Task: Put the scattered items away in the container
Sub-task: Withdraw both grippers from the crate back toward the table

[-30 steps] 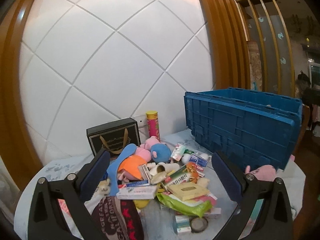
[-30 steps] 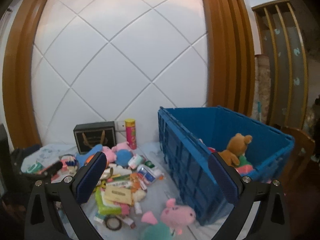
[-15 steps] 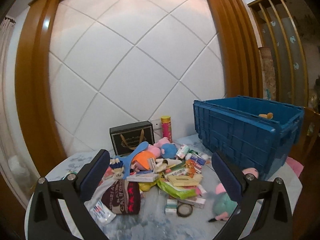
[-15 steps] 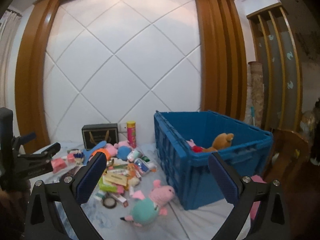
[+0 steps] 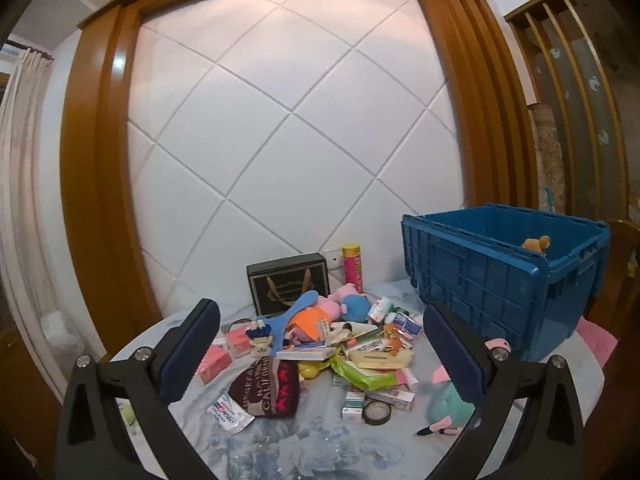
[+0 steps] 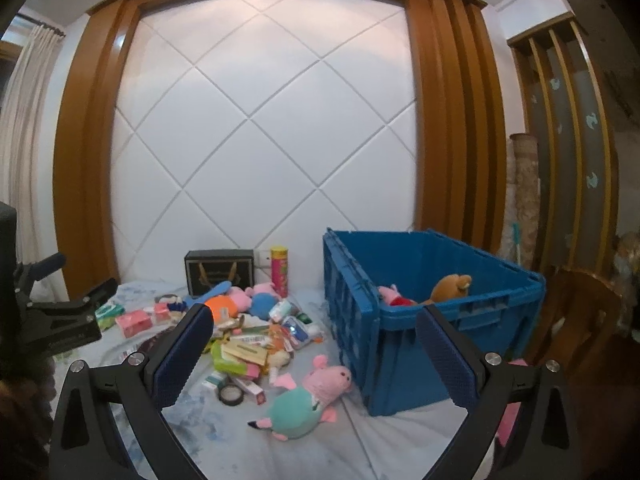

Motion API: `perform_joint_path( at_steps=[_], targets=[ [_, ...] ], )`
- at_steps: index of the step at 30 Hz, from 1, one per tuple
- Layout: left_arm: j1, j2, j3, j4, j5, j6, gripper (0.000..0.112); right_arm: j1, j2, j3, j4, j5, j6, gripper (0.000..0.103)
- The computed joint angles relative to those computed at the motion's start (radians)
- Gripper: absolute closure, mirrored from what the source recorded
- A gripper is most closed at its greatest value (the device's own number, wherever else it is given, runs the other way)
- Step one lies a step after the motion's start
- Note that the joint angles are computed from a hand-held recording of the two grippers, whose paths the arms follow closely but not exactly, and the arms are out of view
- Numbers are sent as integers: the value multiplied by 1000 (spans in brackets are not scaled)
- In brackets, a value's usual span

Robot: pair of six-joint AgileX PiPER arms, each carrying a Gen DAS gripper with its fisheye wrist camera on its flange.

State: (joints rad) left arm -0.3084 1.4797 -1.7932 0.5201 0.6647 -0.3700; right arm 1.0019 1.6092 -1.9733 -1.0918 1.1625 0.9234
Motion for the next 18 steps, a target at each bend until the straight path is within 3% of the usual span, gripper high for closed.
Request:
perform_joint_path(
  at_steps=[18],
  targets=[
    [8,5,6,60,40,-58,9,-27,-5,24,36,-39,5,1]
  ],
)
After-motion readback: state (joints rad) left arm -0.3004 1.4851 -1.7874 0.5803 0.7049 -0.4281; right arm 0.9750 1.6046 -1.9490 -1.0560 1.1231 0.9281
